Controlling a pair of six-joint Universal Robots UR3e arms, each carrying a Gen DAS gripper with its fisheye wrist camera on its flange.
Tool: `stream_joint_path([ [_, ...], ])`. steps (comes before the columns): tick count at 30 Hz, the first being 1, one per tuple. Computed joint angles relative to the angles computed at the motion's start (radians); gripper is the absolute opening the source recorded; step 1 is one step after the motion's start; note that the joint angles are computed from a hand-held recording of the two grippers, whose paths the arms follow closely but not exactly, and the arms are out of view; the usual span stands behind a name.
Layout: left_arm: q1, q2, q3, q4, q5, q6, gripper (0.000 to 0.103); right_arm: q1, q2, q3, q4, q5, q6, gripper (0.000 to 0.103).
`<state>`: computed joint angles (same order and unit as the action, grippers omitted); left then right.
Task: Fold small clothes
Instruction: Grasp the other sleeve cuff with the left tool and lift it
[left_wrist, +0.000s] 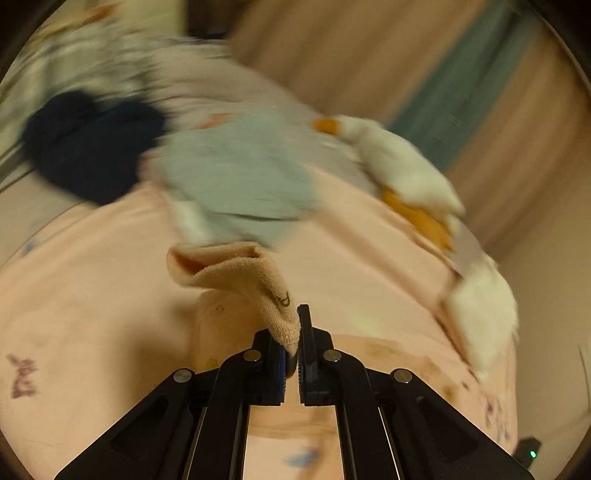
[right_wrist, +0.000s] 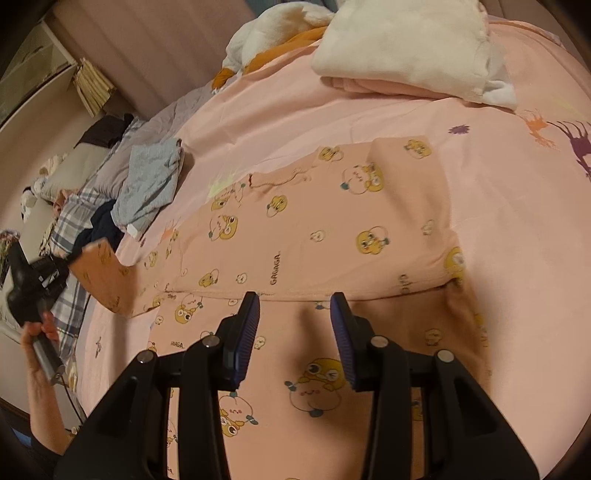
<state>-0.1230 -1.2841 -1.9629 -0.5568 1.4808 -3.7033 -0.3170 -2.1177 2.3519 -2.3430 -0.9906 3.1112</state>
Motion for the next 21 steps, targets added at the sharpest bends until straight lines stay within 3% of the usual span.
stream_joint_path([
  [4, -0.245, -0.302, 0.305, 0.001, 0.094, -0.042, 0.001, -0.122, -0.107, 0.016, 0.148, 0.062, -0.101, 0.04],
  [8, -0.428, -0.596, 0.647, -0.082, 0.17, -0.044, 0.001, -0.216, -0.176, 0.014, 0.262, 0.099, -0.182, 0.04],
  [13, -0.537, -0.865, 0.944, -0.218, 0.148, -0.055, 0.001, -0.327, -0.216, 0.029, 0.357, 0.147, -0.254, 0.04],
  [15, -0.556, -0.983, 1.096, -0.341, 0.124, -0.043, 0.004, -0.361, -0.208, 0.038, 0.383, 0.175, -0.273, 0.04],
  [18, -0.571, -1.061, 1.181, -0.439, 0.078, -0.028, 0.027, -0.388, -0.183, 0.043, 0.407, 0.21, -0.282, 0.044],
  [21, -0.57, -0.987, 1.025, -0.353, 0.043, -0.012, 0.06, -0.38, -0.137, 0.052, 0.377, 0.244, -0.257, 0.051],
])
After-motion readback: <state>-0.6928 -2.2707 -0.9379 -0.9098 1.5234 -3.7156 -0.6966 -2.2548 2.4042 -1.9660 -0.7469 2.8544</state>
